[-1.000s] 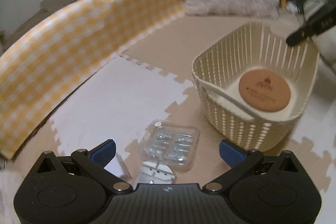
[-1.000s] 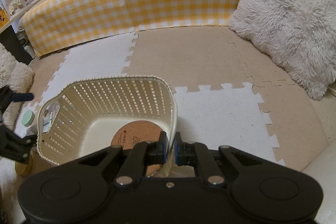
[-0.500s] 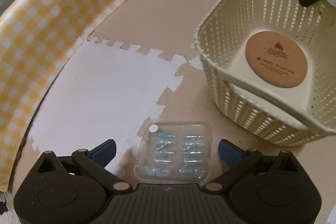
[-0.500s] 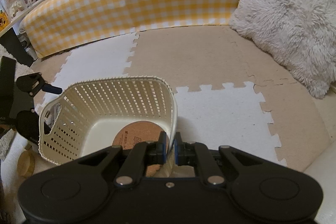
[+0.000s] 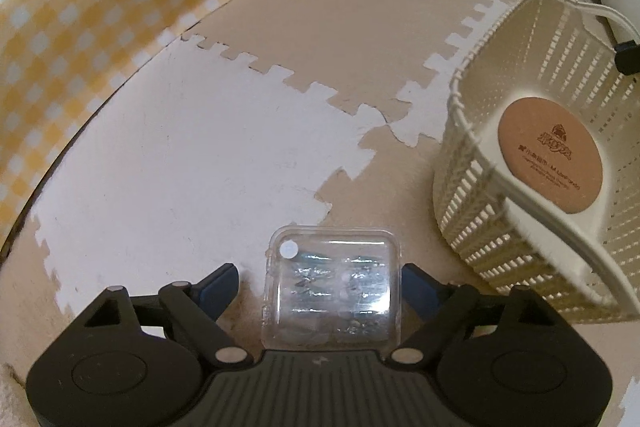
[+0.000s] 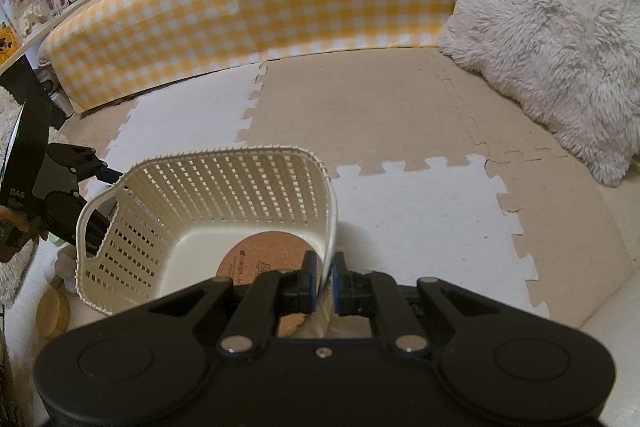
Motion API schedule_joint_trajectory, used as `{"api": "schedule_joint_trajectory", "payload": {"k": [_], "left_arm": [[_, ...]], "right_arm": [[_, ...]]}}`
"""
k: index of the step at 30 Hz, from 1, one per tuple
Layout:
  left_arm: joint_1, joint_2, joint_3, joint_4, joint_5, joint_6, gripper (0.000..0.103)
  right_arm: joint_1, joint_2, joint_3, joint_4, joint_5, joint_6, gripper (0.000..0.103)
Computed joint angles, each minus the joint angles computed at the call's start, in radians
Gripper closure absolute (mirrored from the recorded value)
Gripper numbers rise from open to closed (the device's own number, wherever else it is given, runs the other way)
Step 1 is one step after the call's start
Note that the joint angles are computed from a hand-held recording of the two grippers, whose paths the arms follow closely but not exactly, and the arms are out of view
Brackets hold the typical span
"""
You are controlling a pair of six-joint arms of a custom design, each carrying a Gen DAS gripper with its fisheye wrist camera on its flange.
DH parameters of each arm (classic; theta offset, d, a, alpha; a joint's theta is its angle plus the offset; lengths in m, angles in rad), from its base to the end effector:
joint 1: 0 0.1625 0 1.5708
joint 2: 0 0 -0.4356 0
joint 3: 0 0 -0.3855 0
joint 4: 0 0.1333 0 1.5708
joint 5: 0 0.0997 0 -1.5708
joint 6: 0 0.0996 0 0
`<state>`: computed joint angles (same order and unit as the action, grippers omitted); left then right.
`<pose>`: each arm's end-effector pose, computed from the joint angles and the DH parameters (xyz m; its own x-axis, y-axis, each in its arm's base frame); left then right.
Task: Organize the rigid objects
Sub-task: 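Grasp the clear plastic case with the left tool and lift it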
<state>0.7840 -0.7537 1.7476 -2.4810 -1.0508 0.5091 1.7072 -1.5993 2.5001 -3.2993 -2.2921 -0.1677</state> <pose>-0.3100 -0.5672 0.0430 -0.1655 0.9051 -0.3916 0.9005 0.3006 0.3143 0.1144 -0.3371 0.3186 -0.7834 0.2624 0.5634 -0.2259 0.7243 -0.6515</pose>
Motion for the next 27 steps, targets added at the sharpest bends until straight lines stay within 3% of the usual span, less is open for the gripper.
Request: {"api": "schedule_joint_trajectory", "payload": {"k": [5,9,20,27], "left_arm": [[0.003,0.005,0.002,-0.021,-0.006,-0.031,0.016],[0.010,-0.013,0.019,-0.027,-0.037,-0.112,0.027],[-0.033,-0.063,0.170,-0.336,0.074,-0.293,0.028],[-0.076,-0.155,0.230,-0.402,0.105,-0.479,0.028]], "right_arm": [[-0.001,0.000,0.000,-0.001,0.000,-0.002,0.095],[-0.006,-0.002,0.001,-0.001,0.007,-0.001,0.095],[-0.015,-0.005,0.004,-0.008,0.017,-0.004,0.095],[-0.015,-0.004,0.004,-0.006,0.017,-0.003,0.095]]}}
